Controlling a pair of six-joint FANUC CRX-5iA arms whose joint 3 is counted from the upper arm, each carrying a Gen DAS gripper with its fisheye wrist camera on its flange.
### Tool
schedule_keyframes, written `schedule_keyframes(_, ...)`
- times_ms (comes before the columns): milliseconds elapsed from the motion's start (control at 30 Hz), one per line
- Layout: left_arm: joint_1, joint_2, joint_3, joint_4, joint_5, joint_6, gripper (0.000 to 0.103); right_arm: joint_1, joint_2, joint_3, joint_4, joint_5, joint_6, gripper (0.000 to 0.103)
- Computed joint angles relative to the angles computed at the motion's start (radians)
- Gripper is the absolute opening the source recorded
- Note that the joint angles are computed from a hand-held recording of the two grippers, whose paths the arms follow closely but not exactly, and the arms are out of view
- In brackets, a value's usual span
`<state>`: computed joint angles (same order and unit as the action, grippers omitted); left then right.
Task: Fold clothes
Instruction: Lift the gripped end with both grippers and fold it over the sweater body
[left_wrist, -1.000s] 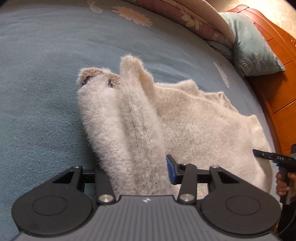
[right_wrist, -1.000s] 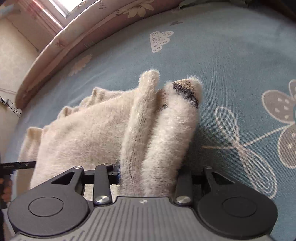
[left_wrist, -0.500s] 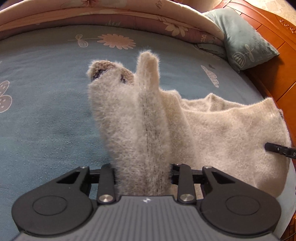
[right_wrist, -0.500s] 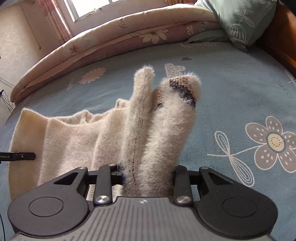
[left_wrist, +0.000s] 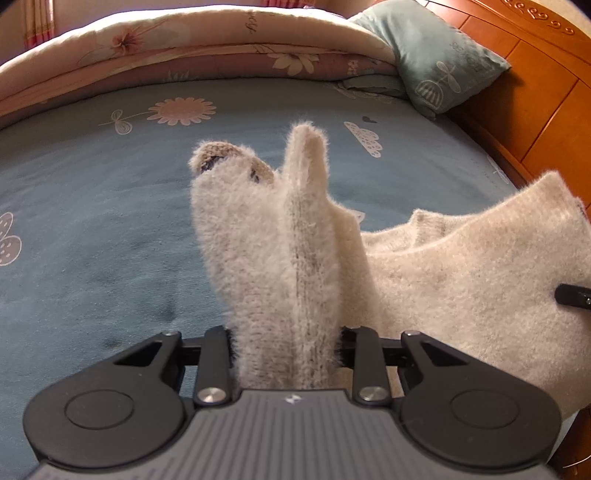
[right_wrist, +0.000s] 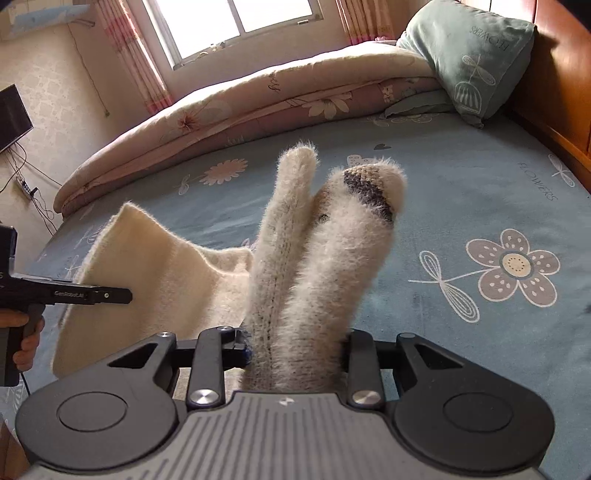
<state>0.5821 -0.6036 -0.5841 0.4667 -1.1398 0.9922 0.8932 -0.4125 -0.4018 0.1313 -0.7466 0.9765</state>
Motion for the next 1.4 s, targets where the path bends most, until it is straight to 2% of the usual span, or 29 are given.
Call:
schedule_keyframes(100,-0.076,0.008,0.025,-0.021,0.016,0.035,0.027,0.020,-0.083,-0.053,0.054,-0.016,-0.064,0.034)
schedule_keyframes(267,-0.253,0.072,0.096,-0.084,0.076,0.135,0.027,0.024,-0.211,-0.133,0.130,-0.032,-0.174,0.034)
schedule_keyframes(400,-0.406,0.152,0.158,-0.136,0.137,0.225,0.027,0.012,-0.287,-0.187,0.196,-0.050,-0.254,0.034)
schedule_keyframes(600,-0.580,0.305,0.245,-0.179,0.242,0.325,0.027,-0.045,-0.372,-0.243,0.242,-0.047,-0.317,0.035)
schedule_keyframes(733,-0.666,0.410,0.311,-0.197,0.293,0.363,0.026,-0.119,-0.391,-0.259,0.226,-0.029,-0.307,0.035)
schedule_keyframes(833,-0.694,0.488,0.370,-0.190,0.314,0.371,0.026,-0.182,-0.398,-0.270,0.190,-0.011,-0.305,0.035)
schedule_keyframes(1000,-0.734,0.611,0.494,-0.223,0.320,0.393,0.026,-0.248,-0.431,-0.301,0.114,0.022,-0.308,0.035)
schedule_keyframes(1233,-0.828,0.773,0.690,-0.321,0.316,0.484,0.026,-0.298,-0.481,-0.351,-0.007,0.027,-0.289,0.035)
schedule_keyframes(1400,-0.893,0.872,0.806,-0.378,0.281,0.510,0.026,-0.337,-0.495,-0.388,-0.098,0.025,-0.304,0.035)
